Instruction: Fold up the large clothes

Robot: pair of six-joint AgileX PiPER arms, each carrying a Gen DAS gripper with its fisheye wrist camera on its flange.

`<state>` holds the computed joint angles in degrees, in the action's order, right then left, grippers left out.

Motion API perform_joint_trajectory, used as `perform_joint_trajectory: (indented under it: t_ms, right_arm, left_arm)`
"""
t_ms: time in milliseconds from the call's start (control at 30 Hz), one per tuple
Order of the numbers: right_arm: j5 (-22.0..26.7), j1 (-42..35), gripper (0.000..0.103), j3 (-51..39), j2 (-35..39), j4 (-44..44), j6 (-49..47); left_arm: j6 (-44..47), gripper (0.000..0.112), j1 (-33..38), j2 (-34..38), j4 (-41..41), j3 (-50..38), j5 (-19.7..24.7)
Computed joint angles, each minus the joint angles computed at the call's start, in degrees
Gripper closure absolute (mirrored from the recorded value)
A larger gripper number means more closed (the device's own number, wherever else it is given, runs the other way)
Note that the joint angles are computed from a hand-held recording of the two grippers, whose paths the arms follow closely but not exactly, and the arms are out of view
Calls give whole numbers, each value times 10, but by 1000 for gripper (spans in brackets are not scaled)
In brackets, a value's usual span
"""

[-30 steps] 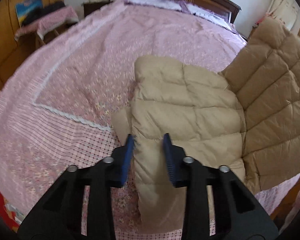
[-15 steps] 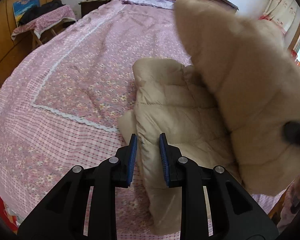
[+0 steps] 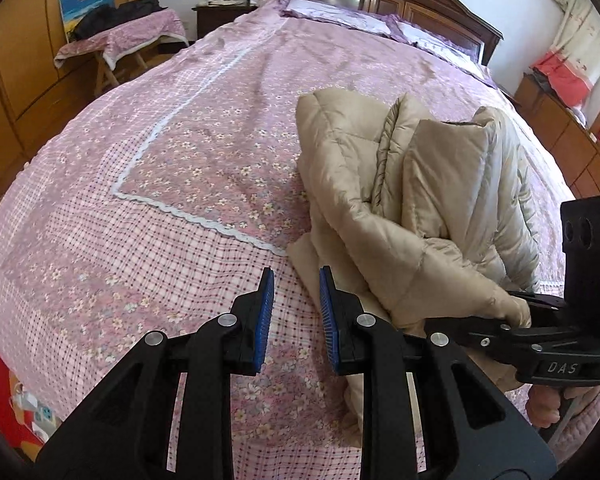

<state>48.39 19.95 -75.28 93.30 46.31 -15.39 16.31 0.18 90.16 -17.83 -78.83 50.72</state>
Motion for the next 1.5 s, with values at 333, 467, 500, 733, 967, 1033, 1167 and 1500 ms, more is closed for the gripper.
perform_joint_trajectory:
  t_ms: [333, 467, 500, 733, 967, 1033, 1167, 1500]
  right_arm:
    - [-2, -16, 36, 64, -110, 37, -13]
    - [13, -63, 36, 117, -183, 81, -36]
    - [17, -77, 36, 129, -199, 88, -42]
    - [8, -202, 30, 201, -275, 74, -50]
    - [-71, -252, 31, 255, -251, 51, -21]
    - [-87, -233, 34, 247, -222, 55, -7]
    - [-101, -186, 37, 222, -163, 93, -36]
    - [-150, -42, 37, 114, -91, -78, 62]
  left_arm:
    - [-17, 78, -8, -13, -6, -49, 45]
    - [-20, 57, -27, -16, -10, -80, 54]
    - [-24, 50, -35, -13, -8, -92, 55]
    - [-79, 29, -129, 51, 68, -214, 73]
    - [-144, 23, -219, 155, 220, -350, 117]
    - [-161, 23, -231, 162, 267, -351, 109]
    - [-189, 22, -210, 149, 297, -312, 88]
    - [-147, 19, -40, 103, 134, -146, 9]
